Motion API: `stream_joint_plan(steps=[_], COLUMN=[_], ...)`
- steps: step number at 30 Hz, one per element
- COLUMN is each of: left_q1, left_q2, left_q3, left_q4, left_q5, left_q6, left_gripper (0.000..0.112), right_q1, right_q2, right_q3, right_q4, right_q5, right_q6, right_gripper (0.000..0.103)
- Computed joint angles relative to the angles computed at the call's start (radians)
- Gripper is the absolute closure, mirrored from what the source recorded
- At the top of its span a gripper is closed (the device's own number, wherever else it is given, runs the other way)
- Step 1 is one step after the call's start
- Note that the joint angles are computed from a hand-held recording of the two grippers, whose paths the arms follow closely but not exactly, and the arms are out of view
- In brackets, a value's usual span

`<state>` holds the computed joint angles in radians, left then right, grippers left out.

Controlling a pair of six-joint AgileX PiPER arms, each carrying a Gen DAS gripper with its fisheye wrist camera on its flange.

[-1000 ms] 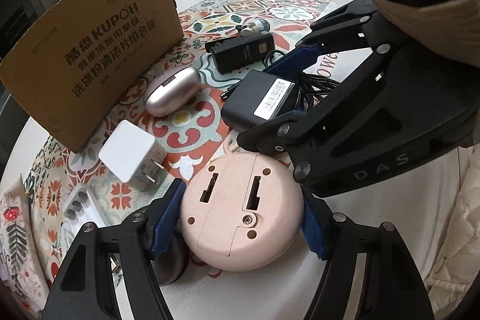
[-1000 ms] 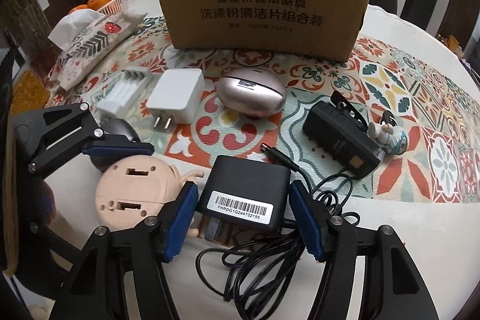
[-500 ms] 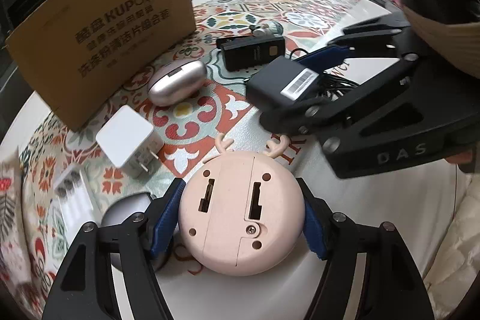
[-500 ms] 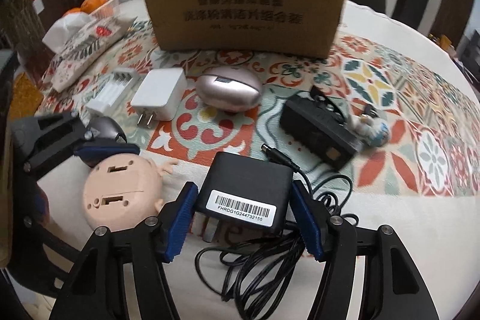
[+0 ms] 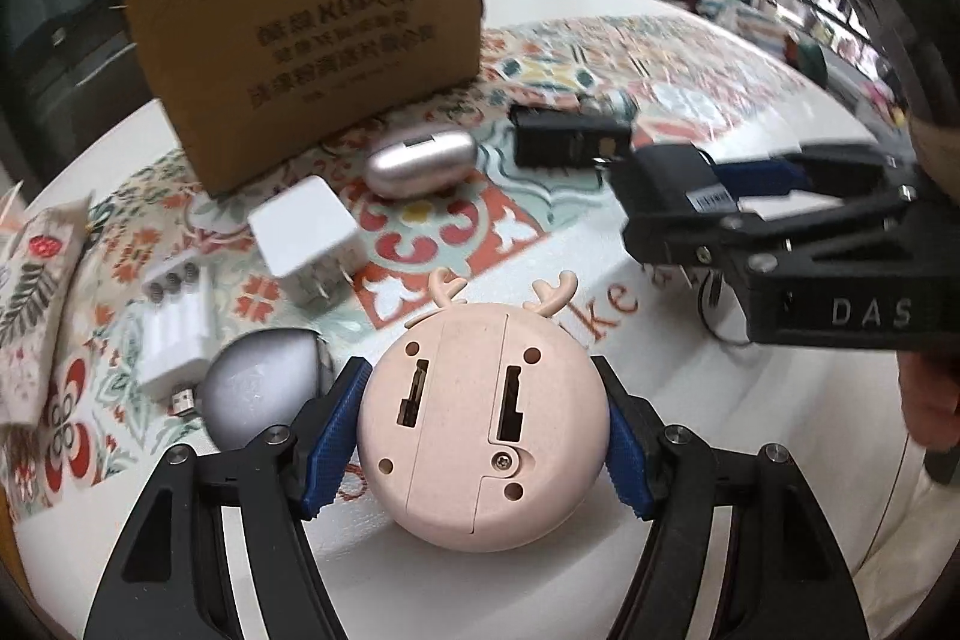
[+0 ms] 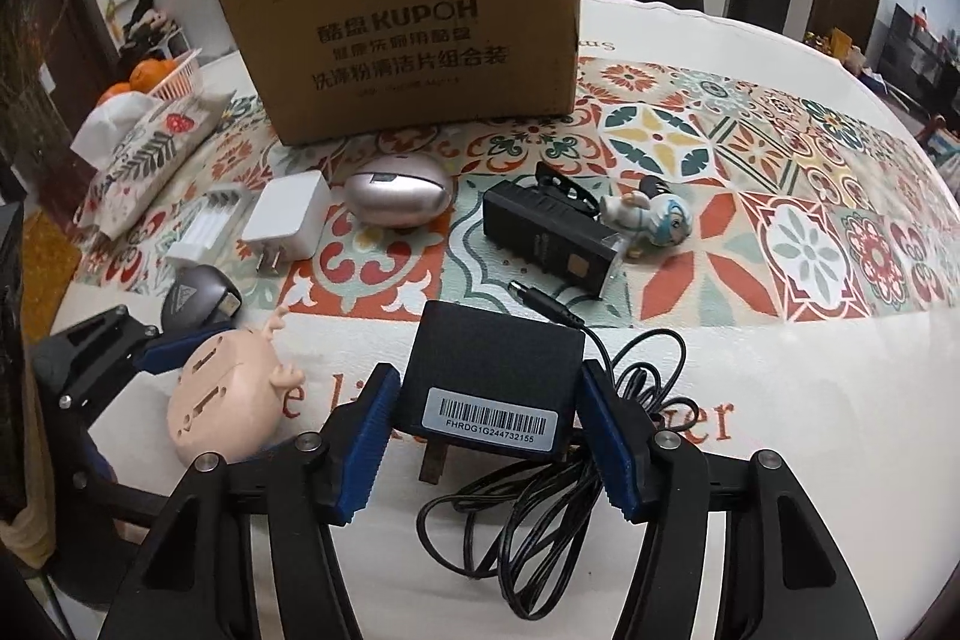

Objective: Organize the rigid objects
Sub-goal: 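Close the left tool on the pink case while the right tool grips the black adapter, then carry the pink case with the left tool while the right tool carries the adapter over the box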

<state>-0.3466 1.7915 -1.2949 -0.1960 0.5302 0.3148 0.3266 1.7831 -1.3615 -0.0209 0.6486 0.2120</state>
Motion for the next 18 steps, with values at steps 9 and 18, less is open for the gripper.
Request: stream_joint_plan(steps=[9, 18], left_q1=[-0.016, -0.039], left_q2=[-0.062, -0.096], left_q3=[-0.003, -0.042], left_q4=[0.177, 0.33], left_q5=[-0.042, -0.023], left_q6=[-0.317, -0.516], left_gripper=[0.042, 0.042], right_q1=[-0.019, -0.036], right_q2=[-0.05, -0.087], right_q3=[0.019, 0.008], right_q4=[0.041, 0.082], right_q5=[-0.039, -0.069], right_q6=[-0.017, -0.043], right_gripper=[0.043, 0.043])
